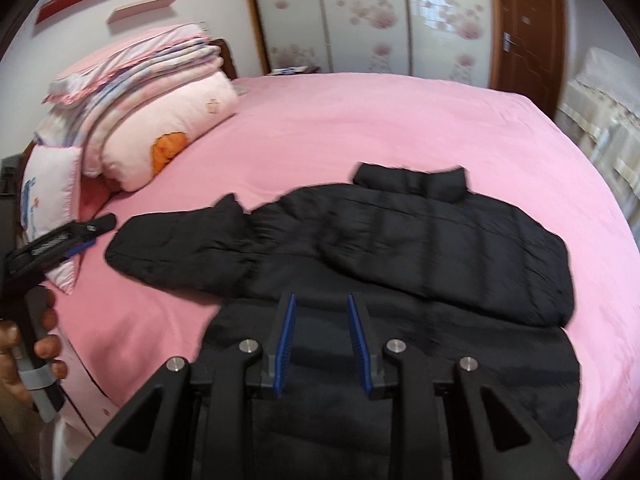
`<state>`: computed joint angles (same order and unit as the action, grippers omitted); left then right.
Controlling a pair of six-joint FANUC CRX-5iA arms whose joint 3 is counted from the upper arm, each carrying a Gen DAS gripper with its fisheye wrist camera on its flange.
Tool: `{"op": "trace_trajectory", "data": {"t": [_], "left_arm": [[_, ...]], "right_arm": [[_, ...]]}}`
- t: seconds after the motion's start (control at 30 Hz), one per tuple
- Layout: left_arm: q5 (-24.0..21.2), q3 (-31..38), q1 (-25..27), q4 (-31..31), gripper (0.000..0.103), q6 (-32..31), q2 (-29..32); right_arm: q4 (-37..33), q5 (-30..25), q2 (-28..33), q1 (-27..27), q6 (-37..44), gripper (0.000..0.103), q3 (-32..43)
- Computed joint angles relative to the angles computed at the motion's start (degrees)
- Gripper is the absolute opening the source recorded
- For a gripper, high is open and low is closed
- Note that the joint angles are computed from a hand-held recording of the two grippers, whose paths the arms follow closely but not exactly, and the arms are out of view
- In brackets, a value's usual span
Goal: Fold large clothes
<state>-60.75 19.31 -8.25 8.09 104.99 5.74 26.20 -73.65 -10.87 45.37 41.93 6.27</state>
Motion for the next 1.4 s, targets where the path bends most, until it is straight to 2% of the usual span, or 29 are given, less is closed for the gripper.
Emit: {"op": "trace_trajectory", "data": {"t": [0.37,0.5,0.7,0.87,0.93,1.07,1.1,1.13,1.17,1.23,1.4], "left_arm": [[0.16,-3.28,11.66,7.93,0.069,-0.53,5.34],[-3.63,0.41,13.68,9.38,0.069,0.84,10.41],[-8.77,7.96,14.38,5.34,0.069,3.30,16.52],[-13.22,11.08,15.07,6.12,0.070,2.51,20.59],[-14.85,12.69,14.56,5.55,0.076,2.08,21.99],[-16.90,16.40,12.21,1.02,0.076,2.17,23.74],[-17.18,17.36,11.39,-0.74,0.056,1.93,23.94],[-17.29,18.28,10.51,-2.65,0.023,1.35,24.00],[-16.64,18.40,9.97,-3.27,0.013,0.06,23.78],[-14.21,17.41,8.80,-4.81,0.006,-0.01,22.28],[-7.85,14.27,4.88,-9.82,0.003,2.35,16.86]], "right_arm": [[0.67,4.77,11.81,0.98,5.77,0.027,8.53],[-0.41,6.03,16.33,-0.23,6.79,0.027,11.93],[-1.90,6.77,20.95,-1.37,8.64,0.027,15.66],[-3.26,7.05,23.10,-2.13,8.97,0.027,17.11],[-3.93,7.06,23.40,-2.32,9.07,0.027,17.14],[-4.79,7.06,23.08,-2.43,9.17,0.027,16.18],[-5.05,7.04,22.82,-2.51,9.29,0.027,15.87],[-5.20,6.98,22.49,-2.50,9.19,0.027,15.40],[-5.27,6.89,22.08,-2.48,8.94,0.027,14.83],[-5.56,6.86,20.89,-2.62,8.51,0.027,13.39],[-5.28,6.86,16.15,-3.08,6.64,0.027,8.08]]}}
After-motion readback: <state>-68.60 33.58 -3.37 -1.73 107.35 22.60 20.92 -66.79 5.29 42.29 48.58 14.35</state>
